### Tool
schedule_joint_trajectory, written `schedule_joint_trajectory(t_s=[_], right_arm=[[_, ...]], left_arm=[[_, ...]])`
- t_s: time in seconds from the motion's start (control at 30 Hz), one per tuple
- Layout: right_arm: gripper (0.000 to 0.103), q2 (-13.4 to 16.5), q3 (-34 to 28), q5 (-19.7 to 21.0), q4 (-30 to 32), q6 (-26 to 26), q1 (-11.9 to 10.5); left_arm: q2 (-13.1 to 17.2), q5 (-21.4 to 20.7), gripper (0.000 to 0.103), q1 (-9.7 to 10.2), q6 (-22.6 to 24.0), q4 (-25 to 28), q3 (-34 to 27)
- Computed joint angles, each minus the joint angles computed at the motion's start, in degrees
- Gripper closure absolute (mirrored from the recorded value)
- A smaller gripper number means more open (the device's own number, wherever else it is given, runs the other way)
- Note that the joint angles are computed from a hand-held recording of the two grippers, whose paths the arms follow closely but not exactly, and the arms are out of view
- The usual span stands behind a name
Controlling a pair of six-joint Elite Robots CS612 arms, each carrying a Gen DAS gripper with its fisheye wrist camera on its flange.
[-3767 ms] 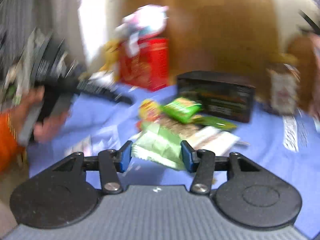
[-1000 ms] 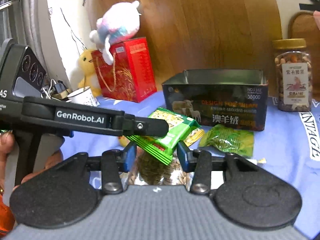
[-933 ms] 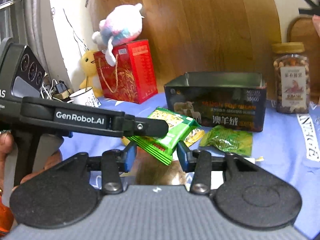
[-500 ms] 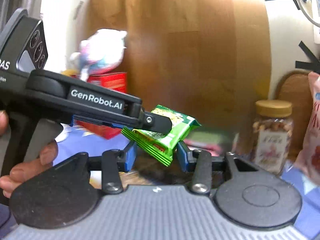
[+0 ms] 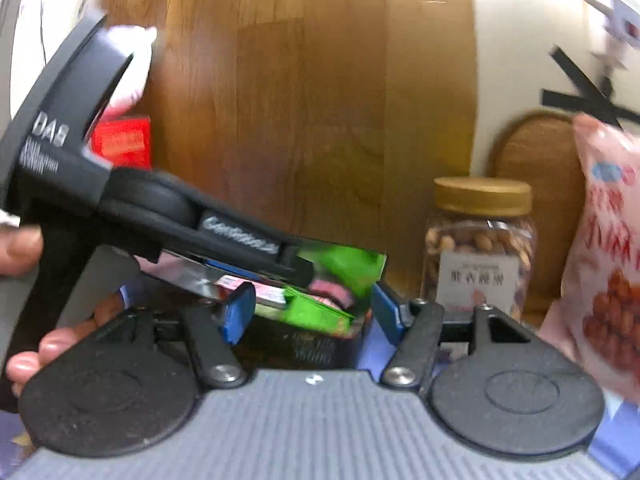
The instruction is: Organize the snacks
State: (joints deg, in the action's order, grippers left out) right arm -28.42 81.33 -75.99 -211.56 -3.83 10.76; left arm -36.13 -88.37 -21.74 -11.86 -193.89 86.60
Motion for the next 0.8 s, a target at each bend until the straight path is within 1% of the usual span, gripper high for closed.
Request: schedule_joint_trajectory(t_s=[0.07, 0.1, 0.17, 0.23, 0.33, 0.47, 0.57, 0.67, 0.77, 0.8], right_arm=[[0.037, -0.9, 2.8, 1.5, -2.4, 4.1, -0.6], [0.037, -1.3, 4.3, 1.6, -3.8, 6.5, -0.7], [0.037, -1.9, 7.2, 2.1, -6.8, 10.4, -0.7], [0.037, -2.5, 10.1, 1.8, -8.9, 12.8, -0.6], [0.037, -3.4, 14.0, -0.2, -11.1, 15.4, 0.2], [0.035, -3.6, 16.9, -2.9, -14.0, 17.4, 1.5], [0.035, -3.8, 18.3, -2.3, -14.9, 18.4, 2.0], [0.035, -3.9, 19.0, -1.0, -15.6, 17.9, 2.3], [0.035, -4.2, 19.7, 1.8, -15.4, 16.8, 2.3], [0.035, -4.3, 19.8, 3.1, -15.1, 16.5, 2.3]], left_arm=[[-1.7, 5.4, 0.051, -1.17, 1.8, -1.9, 3.7], [-2.6, 7.9, 0.050, -1.75, 2.3, -2.8, 5.6], [-3.7, 13.1, 0.044, -2.99, 4.2, -5.8, 9.0], [-5.0, 17.1, 0.042, -3.96, 5.1, -8.6, 12.7], [-6.6, 19.2, 0.042, -4.54, 3.4, -10.7, 17.1], [-7.8, 23.6, 0.042, -5.32, 0.9, -12.2, 21.0], [-8.2, 27.3, 0.042, -5.74, 0.6, -12.5, 22.8], [-8.4, 29.0, 0.042, -5.64, -0.6, -11.6, 23.8], [-8.2, 32.0, 0.042, -5.91, -1.1, -10.7, 24.2], [-8.1, 32.3, 0.042, -5.82, -0.9, -10.8, 24.2]])
